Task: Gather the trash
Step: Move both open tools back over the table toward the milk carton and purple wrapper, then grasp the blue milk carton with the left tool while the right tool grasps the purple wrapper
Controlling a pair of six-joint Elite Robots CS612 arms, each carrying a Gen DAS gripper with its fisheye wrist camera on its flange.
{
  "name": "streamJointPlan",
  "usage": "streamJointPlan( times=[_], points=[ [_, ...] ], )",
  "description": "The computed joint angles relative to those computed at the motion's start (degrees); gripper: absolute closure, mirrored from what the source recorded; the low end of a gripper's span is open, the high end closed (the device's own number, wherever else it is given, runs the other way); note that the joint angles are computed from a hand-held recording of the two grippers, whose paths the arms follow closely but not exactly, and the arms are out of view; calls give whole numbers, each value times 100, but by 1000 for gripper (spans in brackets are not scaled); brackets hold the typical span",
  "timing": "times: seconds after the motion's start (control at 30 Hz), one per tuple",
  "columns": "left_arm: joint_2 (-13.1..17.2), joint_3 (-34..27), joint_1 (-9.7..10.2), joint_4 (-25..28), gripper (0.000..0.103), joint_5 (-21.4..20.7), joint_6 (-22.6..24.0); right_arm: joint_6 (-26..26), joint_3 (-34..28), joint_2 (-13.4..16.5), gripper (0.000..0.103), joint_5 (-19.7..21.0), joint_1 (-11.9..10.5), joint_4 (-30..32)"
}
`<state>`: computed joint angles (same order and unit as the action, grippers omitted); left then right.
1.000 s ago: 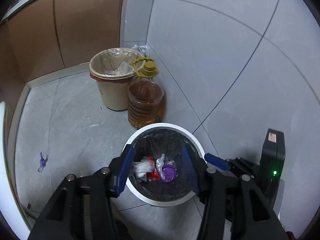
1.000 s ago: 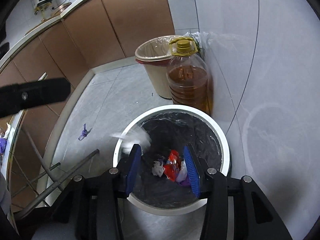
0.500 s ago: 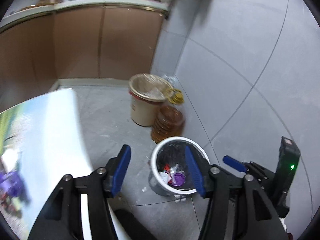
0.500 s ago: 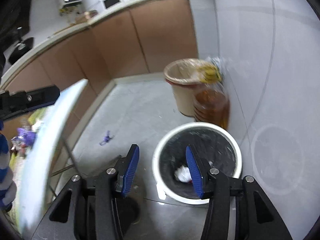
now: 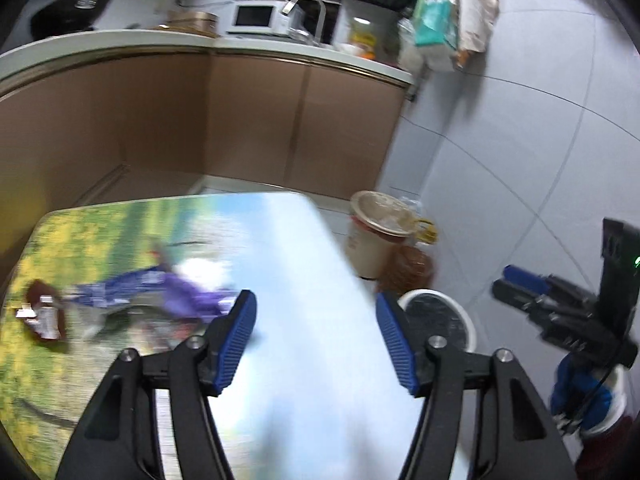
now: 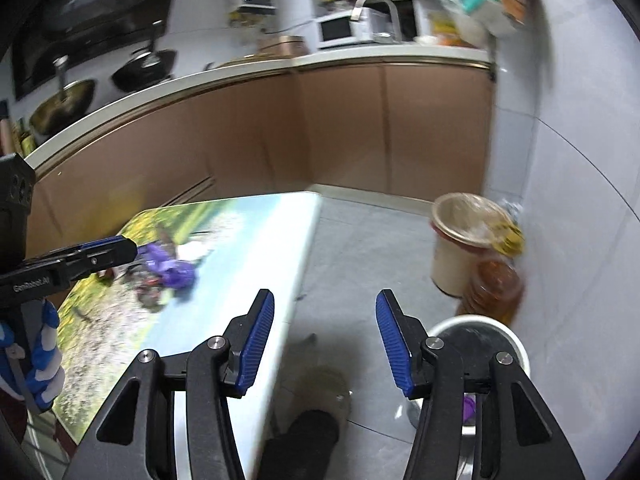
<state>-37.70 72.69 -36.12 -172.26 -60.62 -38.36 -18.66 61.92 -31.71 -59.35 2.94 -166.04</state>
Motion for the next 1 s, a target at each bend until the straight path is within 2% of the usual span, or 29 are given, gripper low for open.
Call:
streamJointPlan(
  times=[0.2,0.4,0.53,0.7,0.83,1.0],
  points=[
    [-355,718,179,10,40,356,168,-484,-123,-2,50,221,242,423],
    [-448,873,420,480,39,196,804,-883,-589,248,50,361,473,1052],
    [-361,686,624,914,39,-353,1350,-1176,-997,464,49,409,617,1510],
    [-158,291,761,1640,39,-563,1981,-1604,-1509,728,46,410,772,2063],
    [23,-4,866,2045,39,-644,2375,-1889,-2081,1026,31,417,913,2548],
    [198,-302,970,2351,39,-827,2762,-2311,-2981,1490,31,348,1057,3383]
  ],
)
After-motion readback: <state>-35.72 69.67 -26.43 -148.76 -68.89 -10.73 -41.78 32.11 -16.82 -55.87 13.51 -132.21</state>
